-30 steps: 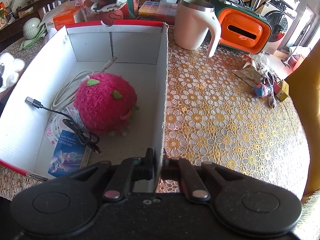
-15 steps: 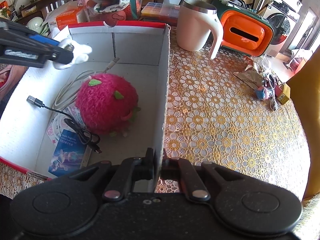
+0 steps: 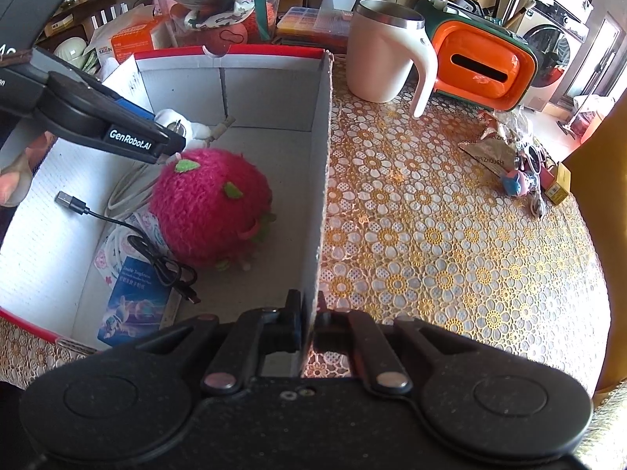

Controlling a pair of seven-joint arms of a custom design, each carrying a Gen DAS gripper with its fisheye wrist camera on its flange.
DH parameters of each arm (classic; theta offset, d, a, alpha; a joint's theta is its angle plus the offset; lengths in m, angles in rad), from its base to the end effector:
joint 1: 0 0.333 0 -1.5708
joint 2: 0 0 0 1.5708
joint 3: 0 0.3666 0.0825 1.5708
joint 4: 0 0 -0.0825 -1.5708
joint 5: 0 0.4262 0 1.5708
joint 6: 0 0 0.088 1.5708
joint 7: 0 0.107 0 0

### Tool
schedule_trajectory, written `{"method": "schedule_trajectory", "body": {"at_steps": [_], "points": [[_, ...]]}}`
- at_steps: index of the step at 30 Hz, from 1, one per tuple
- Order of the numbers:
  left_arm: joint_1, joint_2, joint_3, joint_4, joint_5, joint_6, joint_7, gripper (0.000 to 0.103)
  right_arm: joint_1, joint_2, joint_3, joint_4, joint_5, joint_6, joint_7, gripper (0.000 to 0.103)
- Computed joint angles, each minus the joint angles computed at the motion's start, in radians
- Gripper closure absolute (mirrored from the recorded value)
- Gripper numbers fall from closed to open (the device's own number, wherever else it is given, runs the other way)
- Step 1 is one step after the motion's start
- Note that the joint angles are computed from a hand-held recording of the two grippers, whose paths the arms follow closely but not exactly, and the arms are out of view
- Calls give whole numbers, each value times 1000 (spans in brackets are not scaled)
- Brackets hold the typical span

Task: Organize objects
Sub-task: 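Carry the white plush toy into the red box and release it, then move the open left gripper toward the pink knit hat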

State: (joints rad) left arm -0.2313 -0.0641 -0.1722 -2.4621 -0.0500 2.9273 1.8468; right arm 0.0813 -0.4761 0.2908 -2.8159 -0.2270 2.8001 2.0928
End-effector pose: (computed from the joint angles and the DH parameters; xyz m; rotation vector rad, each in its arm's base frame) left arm 0.4959 -0.2088 0.3978 -1.2370 2.4514 -0.5693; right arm 0.3665 0.1500 0.3932 -2.0087 1.9172 -0.5434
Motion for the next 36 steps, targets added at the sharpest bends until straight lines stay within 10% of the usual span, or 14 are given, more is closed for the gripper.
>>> {"method": "schedule_trajectory", "body": {"at_steps": [16, 36], "points": [[-40, -61, 48, -28, -203, -36, 146, 41, -3, 0, 16, 8, -30, -20, 41, 99], [-132, -451, 308, -207, -396, -158, 482, 38, -2, -3, 14, 7, -49, -31, 53, 97]]}}
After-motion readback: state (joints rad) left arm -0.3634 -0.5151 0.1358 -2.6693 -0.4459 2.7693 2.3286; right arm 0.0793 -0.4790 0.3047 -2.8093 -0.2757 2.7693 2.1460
